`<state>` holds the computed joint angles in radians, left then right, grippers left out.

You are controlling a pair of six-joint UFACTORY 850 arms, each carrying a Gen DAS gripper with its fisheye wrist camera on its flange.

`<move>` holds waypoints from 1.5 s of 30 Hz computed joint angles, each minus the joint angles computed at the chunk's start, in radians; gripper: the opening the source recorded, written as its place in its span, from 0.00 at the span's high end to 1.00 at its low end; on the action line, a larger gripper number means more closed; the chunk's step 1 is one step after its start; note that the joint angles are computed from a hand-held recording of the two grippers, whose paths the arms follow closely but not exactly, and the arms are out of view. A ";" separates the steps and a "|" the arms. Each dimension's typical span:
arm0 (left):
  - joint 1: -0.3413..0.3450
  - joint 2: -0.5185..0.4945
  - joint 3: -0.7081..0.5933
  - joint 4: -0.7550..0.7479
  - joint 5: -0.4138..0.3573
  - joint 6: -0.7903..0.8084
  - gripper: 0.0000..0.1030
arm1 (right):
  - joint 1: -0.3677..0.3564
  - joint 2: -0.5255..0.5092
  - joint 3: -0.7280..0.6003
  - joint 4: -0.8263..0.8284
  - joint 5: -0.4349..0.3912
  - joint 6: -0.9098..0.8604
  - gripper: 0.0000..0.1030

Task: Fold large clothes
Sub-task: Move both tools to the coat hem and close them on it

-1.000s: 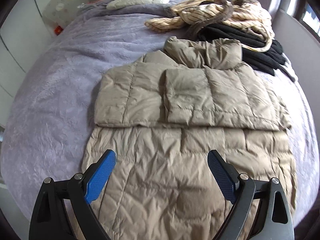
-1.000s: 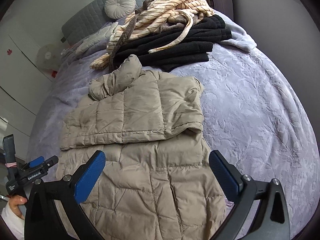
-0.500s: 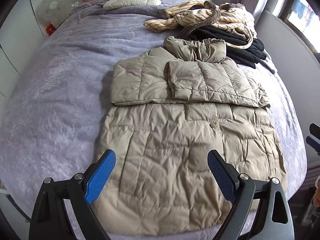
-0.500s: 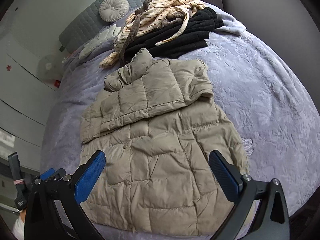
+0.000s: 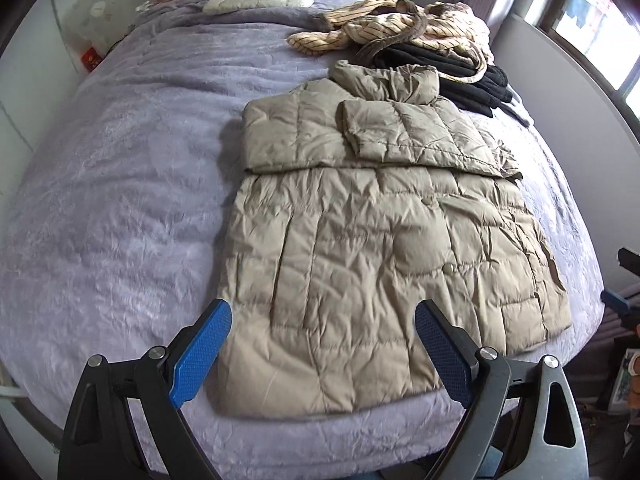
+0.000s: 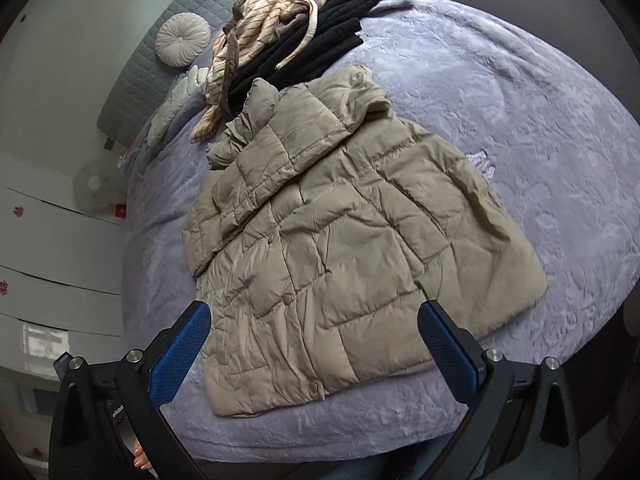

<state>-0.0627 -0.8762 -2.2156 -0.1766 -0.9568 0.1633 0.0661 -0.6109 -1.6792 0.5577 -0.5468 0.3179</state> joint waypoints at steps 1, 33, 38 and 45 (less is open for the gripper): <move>0.004 0.015 0.026 -0.004 0.008 -0.006 0.09 | -0.002 0.005 0.011 0.029 -0.001 -0.018 0.00; 0.065 0.217 0.538 -0.193 0.110 -0.164 0.09 | -0.141 0.032 0.273 0.431 -0.108 -0.288 0.00; 0.101 0.164 0.533 -0.400 0.056 -0.074 0.09 | -0.144 0.005 0.284 0.534 -0.102 -0.347 0.00; 0.104 0.058 0.440 -0.539 0.031 -0.028 0.09 | -0.138 -0.033 0.264 0.585 -0.083 -0.372 0.00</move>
